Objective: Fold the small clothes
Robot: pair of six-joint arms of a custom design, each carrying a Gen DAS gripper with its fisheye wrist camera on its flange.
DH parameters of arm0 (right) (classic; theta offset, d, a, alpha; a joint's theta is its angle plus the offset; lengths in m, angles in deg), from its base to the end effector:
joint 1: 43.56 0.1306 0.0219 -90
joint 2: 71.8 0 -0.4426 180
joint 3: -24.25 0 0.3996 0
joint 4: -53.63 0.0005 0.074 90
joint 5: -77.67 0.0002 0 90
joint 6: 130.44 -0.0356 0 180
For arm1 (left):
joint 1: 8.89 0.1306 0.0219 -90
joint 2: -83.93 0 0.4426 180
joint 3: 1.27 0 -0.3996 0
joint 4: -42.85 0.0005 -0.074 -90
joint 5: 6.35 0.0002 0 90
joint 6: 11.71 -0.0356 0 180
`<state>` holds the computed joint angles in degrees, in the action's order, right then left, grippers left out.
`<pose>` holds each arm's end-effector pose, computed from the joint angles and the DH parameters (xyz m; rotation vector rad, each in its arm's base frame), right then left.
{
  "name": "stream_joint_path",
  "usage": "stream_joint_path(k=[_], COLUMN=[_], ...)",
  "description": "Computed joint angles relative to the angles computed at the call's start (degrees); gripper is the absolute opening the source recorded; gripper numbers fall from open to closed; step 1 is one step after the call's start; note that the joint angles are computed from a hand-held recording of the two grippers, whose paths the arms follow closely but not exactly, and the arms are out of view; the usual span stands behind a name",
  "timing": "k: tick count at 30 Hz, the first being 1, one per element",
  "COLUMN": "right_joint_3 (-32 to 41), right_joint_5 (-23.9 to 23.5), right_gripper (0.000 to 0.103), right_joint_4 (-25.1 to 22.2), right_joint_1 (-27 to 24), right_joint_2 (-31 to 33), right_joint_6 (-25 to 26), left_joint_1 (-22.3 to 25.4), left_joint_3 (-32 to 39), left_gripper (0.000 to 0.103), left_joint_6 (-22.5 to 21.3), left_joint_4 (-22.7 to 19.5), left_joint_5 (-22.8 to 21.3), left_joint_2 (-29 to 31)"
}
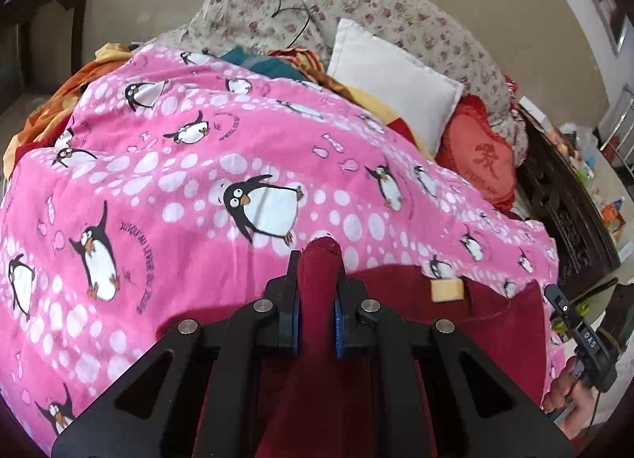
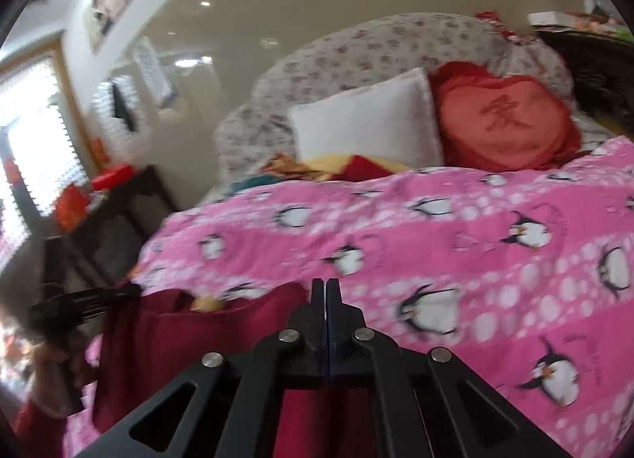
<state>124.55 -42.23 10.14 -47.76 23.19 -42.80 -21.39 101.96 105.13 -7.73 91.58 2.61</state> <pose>0.5404 -0.0224 0.5435 -0.1570 2.1850 0.5630 0.5482 -0.1271 0.5211 -0.2348 2.4089 -0.4867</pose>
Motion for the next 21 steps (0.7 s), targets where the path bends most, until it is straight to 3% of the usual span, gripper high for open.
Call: stream_joint_path(k=[1,3,4,6,7,9,11,13,15,18,19,20,21], right_joint_3=[-0.4,-1.1,-1.1,1.0,2.1,3.7,2.0,0.2,0.8,2.7,4.0,5.0,5.2], right_joint_5=[-0.9,-2.7,-3.6,-2.2,-0.8,3.6,5.5,5.6,6.4,11.1,12.3,13.0,13.2], right_gripper=[0.031,0.061,0.062,0.06,0.033,0.005,0.005,0.005,0.005,0.005,0.006,0.011,0.023], right_joint_4=[0.2,1.4,1.6,-2.3,-4.8,-8.7,-5.2,-0.4,0.4,-2.8,-5.9,-8.5,-9.8], right_joint_1=[-0.1,-0.1,0.1,1.5,2.2,4.1,4.5,3.6,2.8,3.8,4.1,4.2,4.1], right_joint_2=[-0.6,-1.5,-1.4,0.2,1.1,2.6,1.0,-1.1,-0.5,2.6,4.0,4.8,4.7], right_joint_6=[0.3,-0.1,-0.2,2.6,4.2,7.2,8.1,5.4,2.4,2.8,3.1,3.4,3.4], left_joint_1=[-0.3,-0.3,-0.3,-0.3,-0.3,-0.3,-0.1,-0.1,-0.3,-0.4,-0.1,0.2,0.5], left_joint_3=[-0.7,-1.5,-1.5,-1.6,-1.6,-1.3,-0.9,-0.9,-0.7,0.0,0.0,-0.1,-0.6], left_gripper=[0.011,0.011,0.011,0.011,0.011,0.011,0.011,0.011,0.011,0.011,0.011,0.011,0.012], left_joint_6=[-1.0,-1.5,-1.6,-2.0,-2.0,-1.5,-1.3,-1.3,-1.1,-1.3,-0.7,-0.2,0.7], left_joint_4=[0.1,-0.1,-0.5,-0.9,-1.1,-1.2,-1.1,-0.3,-0.1,-0.3,-0.2,-0.2,0.4], left_joint_5=[-1.1,-1.1,-1.0,-1.3,-1.5,-1.4,-1.1,-1.4,-2.5,-3.6,-2.8,-2.0,-0.8], left_joint_2=[-0.9,-2.0,-2.3,-2.6,-2.7,-2.5,-2.3,-2.0,-1.2,0.8,0.9,0.6,-0.2])
